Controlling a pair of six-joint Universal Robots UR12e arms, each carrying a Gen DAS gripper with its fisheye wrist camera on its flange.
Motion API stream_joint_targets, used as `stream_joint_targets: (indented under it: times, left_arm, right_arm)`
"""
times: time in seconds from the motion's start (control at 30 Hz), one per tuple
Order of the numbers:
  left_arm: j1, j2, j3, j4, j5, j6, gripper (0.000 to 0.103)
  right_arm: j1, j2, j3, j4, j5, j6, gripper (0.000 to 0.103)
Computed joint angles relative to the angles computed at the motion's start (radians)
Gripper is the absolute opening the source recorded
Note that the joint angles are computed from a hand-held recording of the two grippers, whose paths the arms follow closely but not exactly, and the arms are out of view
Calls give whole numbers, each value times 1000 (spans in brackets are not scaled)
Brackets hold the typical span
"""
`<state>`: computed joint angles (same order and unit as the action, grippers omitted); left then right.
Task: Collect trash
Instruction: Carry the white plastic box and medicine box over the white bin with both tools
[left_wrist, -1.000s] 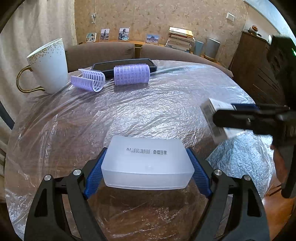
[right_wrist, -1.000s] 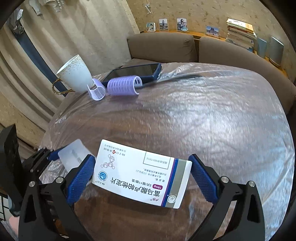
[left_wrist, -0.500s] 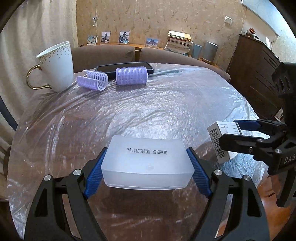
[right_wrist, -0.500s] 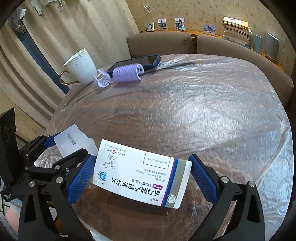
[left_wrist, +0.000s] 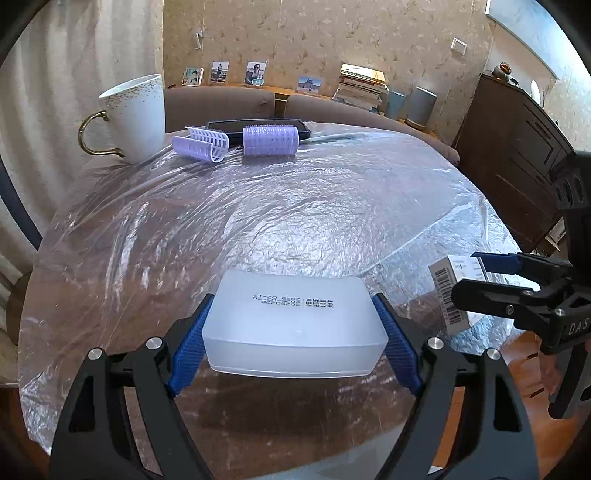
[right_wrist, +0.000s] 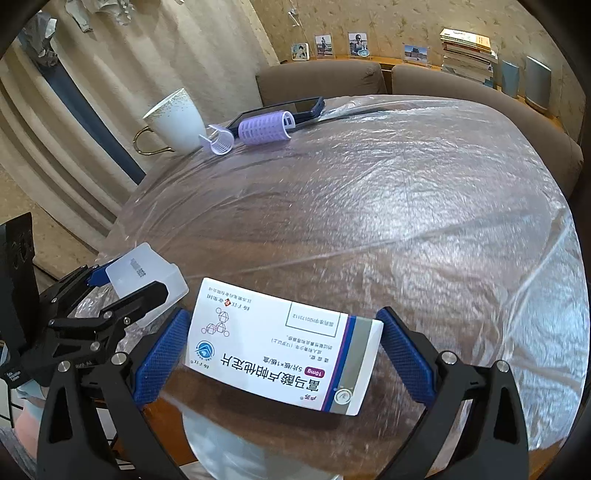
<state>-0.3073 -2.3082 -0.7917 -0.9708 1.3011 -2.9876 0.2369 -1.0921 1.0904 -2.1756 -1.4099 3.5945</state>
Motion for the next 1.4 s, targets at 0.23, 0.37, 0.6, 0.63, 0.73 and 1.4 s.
stream_joint_targets:
  times: [0.23,0.37,0.6,0.63,0.73,1.4]
  left_arm:
    - [6,41,-61,19,-13,4,84]
    - [9,65,-98,28,-17,7,84]
    - [12,100,-151,34,-21,14,84]
    - [13,105,-159,33,-23,17,84]
    - [13,121,-182,32,-23,26,84]
    - [12,194,-301,13,-16,89,84]
  right_arm:
    - [9,-34,44,-19,14,10,98]
    - [13,-50,65,-24,22,19,98]
    - [23,-66,87,-14,29,23,98]
    - [24,-68,90,-13,30,23,98]
    - [30,-75,98,-5,30,21,98]
    - [62,-102,144,25,26,26,98]
